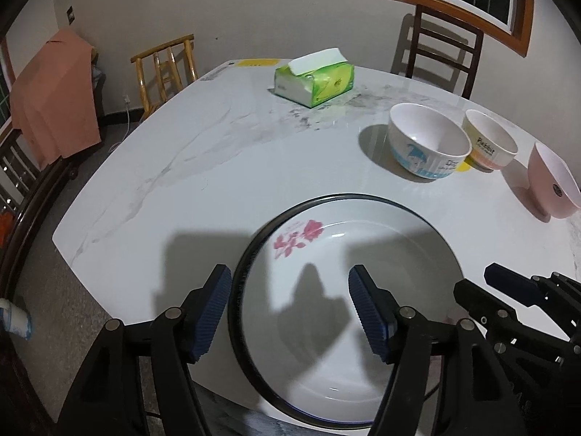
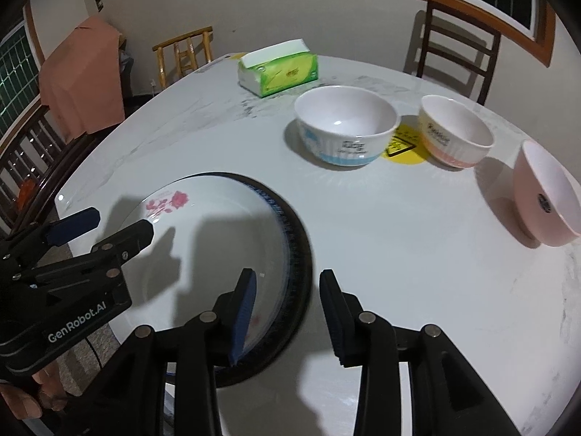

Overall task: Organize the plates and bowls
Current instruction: 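Lower the pink-flower plate onto the stack and open the left gripper, then move the left gripper toward the large pink bowl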

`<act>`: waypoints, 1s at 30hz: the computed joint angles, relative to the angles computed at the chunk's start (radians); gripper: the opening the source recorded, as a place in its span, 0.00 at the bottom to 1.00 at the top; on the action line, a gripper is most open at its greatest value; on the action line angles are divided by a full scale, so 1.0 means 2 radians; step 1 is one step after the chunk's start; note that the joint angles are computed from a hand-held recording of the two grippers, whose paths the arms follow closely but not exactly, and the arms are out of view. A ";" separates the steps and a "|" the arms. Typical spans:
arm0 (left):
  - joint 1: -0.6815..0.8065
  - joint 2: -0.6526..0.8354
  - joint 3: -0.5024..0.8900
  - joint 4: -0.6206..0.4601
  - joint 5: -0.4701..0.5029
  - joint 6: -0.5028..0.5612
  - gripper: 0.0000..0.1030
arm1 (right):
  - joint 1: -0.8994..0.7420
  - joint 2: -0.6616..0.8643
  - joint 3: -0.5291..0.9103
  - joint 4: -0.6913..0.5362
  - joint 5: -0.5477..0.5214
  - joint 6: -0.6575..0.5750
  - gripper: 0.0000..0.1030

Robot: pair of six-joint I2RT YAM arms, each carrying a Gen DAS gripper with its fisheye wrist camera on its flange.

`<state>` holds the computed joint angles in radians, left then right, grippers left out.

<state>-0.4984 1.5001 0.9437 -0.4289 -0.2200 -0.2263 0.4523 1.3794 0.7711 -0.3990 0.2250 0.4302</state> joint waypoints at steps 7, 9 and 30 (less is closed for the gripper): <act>-0.040 0.008 0.022 -0.018 -0.004 -0.008 0.63 | -0.028 -0.054 -0.028 -0.025 0.008 -0.003 0.36; -0.053 0.011 0.031 -0.026 -0.003 -0.013 0.64 | -0.040 -0.071 -0.037 -0.030 0.007 -0.006 0.36; -0.175 0.101 0.145 -0.083 -0.005 -0.050 0.73 | -0.295 -0.234 -0.108 -0.109 -0.066 -0.136 0.36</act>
<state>-0.8483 1.7029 1.2331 -0.5953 -0.2303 -0.3265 -0.1372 0.9118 0.5546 -0.6179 0.0925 0.1573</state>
